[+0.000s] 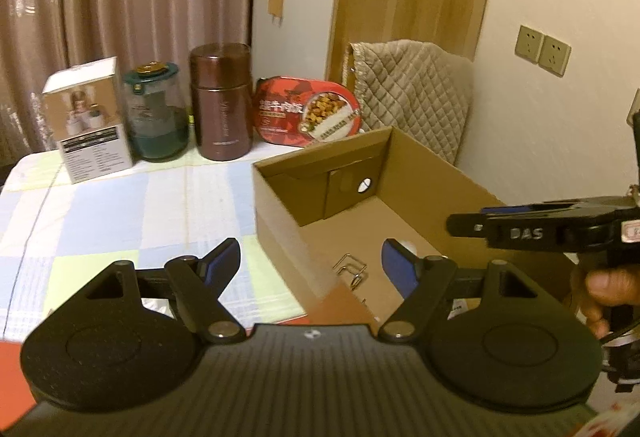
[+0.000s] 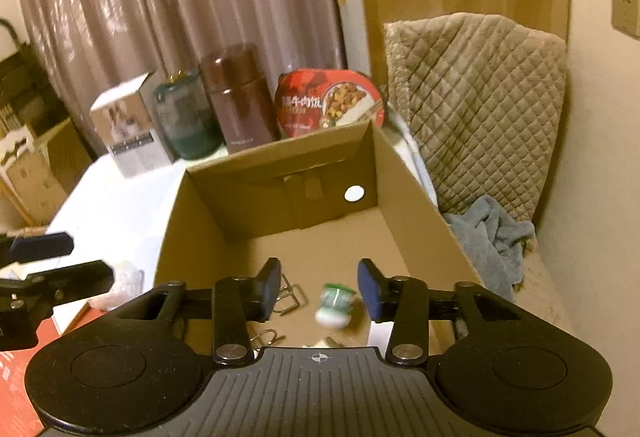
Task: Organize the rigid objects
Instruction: 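Lower the green-and-white tape roll into the box and open the right tool, then withdraw both open tools from the box back over the mat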
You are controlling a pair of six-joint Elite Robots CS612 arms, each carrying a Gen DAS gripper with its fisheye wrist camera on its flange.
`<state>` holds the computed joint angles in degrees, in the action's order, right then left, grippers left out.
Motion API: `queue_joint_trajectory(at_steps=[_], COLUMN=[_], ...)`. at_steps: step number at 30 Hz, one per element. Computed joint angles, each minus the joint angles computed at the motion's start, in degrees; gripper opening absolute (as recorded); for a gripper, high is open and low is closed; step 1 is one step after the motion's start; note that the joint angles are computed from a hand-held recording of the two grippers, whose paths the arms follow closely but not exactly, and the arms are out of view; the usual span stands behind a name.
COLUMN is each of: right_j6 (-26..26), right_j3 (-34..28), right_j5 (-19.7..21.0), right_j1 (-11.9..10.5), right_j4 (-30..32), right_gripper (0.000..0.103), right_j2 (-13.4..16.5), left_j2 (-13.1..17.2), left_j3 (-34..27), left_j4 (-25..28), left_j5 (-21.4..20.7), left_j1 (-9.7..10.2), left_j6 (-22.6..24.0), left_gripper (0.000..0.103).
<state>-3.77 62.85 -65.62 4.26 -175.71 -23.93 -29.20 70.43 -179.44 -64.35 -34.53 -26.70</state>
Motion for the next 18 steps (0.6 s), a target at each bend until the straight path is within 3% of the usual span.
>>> queue_joint_trajectory(at_steps=[8,18], right_j6=[2.5,1.3], right_j3=[11.6,25.5], right_j5=[-2.1,-4.8], right_j1=[0.4,3.4], right_j4=[-5.4,-12.0], right_gripper=[0.055,0.072], right_j2=[-6.2,-13.1], left_j2=[-4.3,-10.7], left_j3=[9.5,23.1], left_j4=[-5.0,-8.7], left_j5=[2.7,7.7], left_j1=[-1.7,-4.78], left_j6=[-4.7,-12.1], left_gripper=[0.074,0.074])
